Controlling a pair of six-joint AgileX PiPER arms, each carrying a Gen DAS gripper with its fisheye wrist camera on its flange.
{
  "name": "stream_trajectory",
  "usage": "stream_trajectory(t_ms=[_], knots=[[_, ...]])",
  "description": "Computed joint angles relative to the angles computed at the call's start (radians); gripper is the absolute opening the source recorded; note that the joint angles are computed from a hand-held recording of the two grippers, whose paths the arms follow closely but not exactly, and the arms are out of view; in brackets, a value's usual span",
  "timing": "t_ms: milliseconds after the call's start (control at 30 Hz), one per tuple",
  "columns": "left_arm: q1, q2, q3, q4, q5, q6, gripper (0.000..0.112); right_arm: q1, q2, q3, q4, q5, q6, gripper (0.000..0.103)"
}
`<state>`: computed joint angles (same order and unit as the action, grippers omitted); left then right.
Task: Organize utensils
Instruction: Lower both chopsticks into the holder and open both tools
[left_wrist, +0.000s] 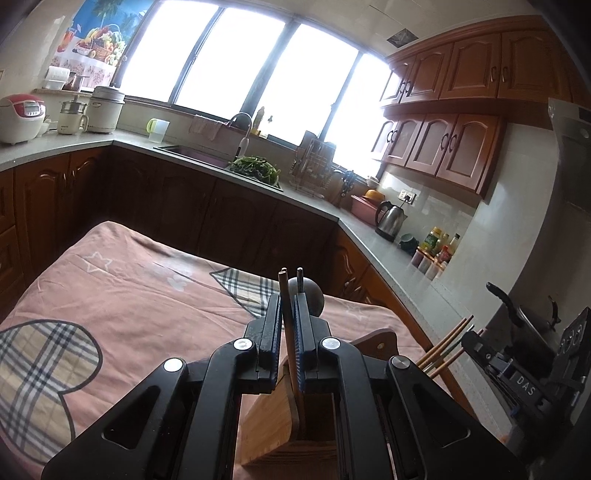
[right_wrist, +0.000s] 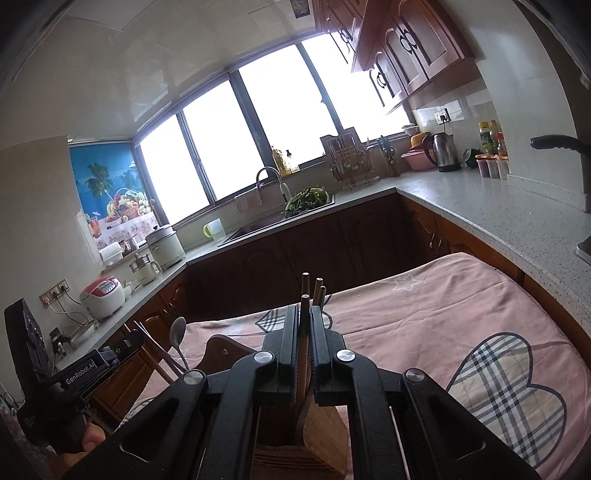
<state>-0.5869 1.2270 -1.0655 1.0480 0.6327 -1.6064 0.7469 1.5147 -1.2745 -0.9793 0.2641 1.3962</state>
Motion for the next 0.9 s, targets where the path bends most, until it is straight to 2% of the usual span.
stream_trajectory(t_ms=[567,833,900], knots=[[0.020,0.031,-0.070,-0.146,0.027,0.172,0.006,-0.023,0.011,-0.016,0.161,-0.018,-0.147,0.005],[0.055,0.037,-0.095,-0.250,0.011,0.276,0.006,-0.049,0.020,-0.041,0.403,-0.020,-0.371,0.006],[0.060,0.037,-0.096,-0.268,0.008,0.292,0.006,-0.060,0.022,-0.050,0.500,-0.018,-0.453,0.010]])
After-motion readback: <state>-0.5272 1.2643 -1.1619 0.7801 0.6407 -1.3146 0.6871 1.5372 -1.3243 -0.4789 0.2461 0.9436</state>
